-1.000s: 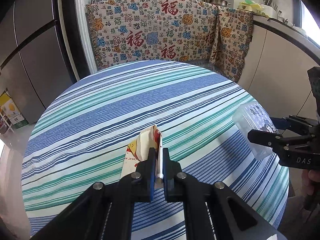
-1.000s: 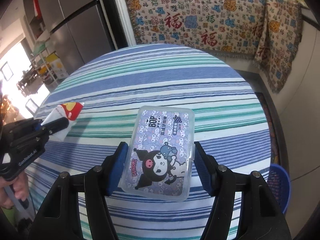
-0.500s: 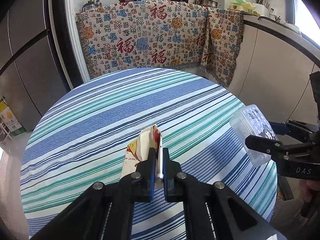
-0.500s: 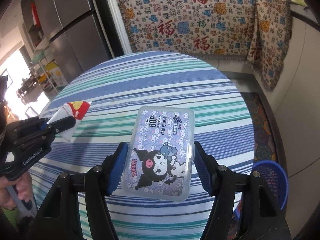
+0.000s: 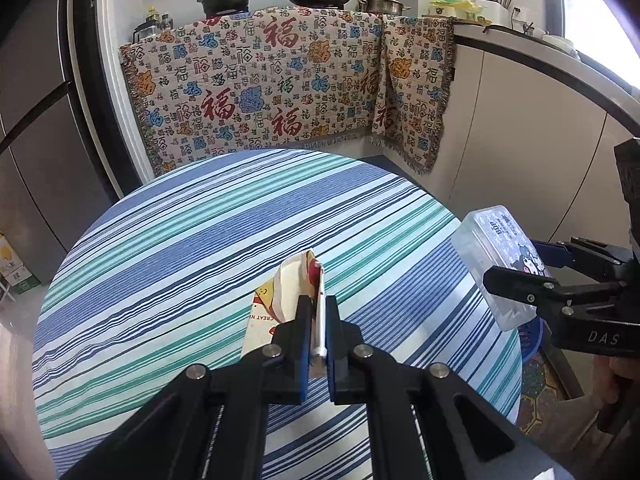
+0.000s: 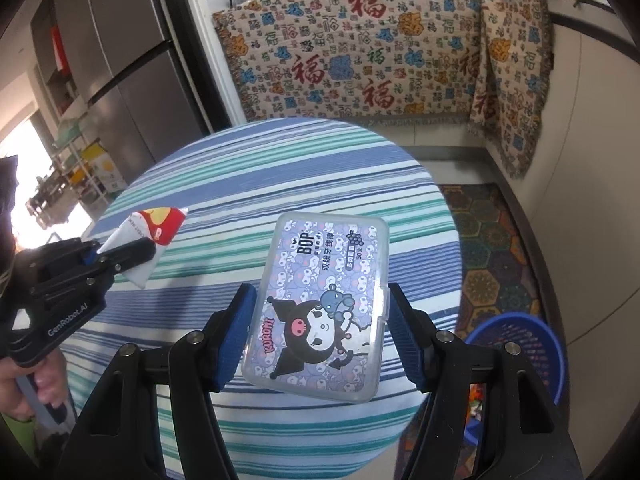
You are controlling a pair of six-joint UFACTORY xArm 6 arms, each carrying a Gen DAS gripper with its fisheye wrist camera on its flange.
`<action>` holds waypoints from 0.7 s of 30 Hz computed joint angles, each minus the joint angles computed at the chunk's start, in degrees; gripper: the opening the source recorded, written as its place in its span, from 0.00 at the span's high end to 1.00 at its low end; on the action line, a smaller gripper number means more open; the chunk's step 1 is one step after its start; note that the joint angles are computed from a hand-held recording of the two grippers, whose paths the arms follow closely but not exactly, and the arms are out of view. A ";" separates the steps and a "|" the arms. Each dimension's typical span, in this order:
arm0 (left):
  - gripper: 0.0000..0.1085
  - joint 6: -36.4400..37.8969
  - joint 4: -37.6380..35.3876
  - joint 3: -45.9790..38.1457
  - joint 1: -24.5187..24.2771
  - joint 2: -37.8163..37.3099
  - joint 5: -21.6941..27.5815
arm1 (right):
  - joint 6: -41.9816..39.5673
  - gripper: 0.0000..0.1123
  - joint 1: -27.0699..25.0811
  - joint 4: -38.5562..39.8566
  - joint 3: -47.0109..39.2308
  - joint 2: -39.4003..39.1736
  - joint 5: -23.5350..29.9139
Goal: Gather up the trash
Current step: 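Lift the white box and clear box and carry them toward the wastebasket, then open both tools over the blue wastebasket, dropping both boxes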
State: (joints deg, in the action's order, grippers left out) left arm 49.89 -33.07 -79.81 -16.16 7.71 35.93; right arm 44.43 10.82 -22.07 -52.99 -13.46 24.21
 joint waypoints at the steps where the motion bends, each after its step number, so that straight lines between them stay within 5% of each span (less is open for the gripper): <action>1: 0.94 -0.02 -0.16 0.04 -0.58 -0.13 0.28 | 0.29 0.41 -0.48 -0.23 0.88 -1.09 0.13; 12: 0.94 0.82 -4.55 -1.14 -11.86 -0.30 6.58 | -2.39 0.41 -13.13 1.89 15.71 -19.43 5.89; 21: 0.94 -3.04 -4.35 -7.17 -22.92 8.04 10.39 | -22.40 0.41 -29.90 20.55 25.79 -24.54 4.16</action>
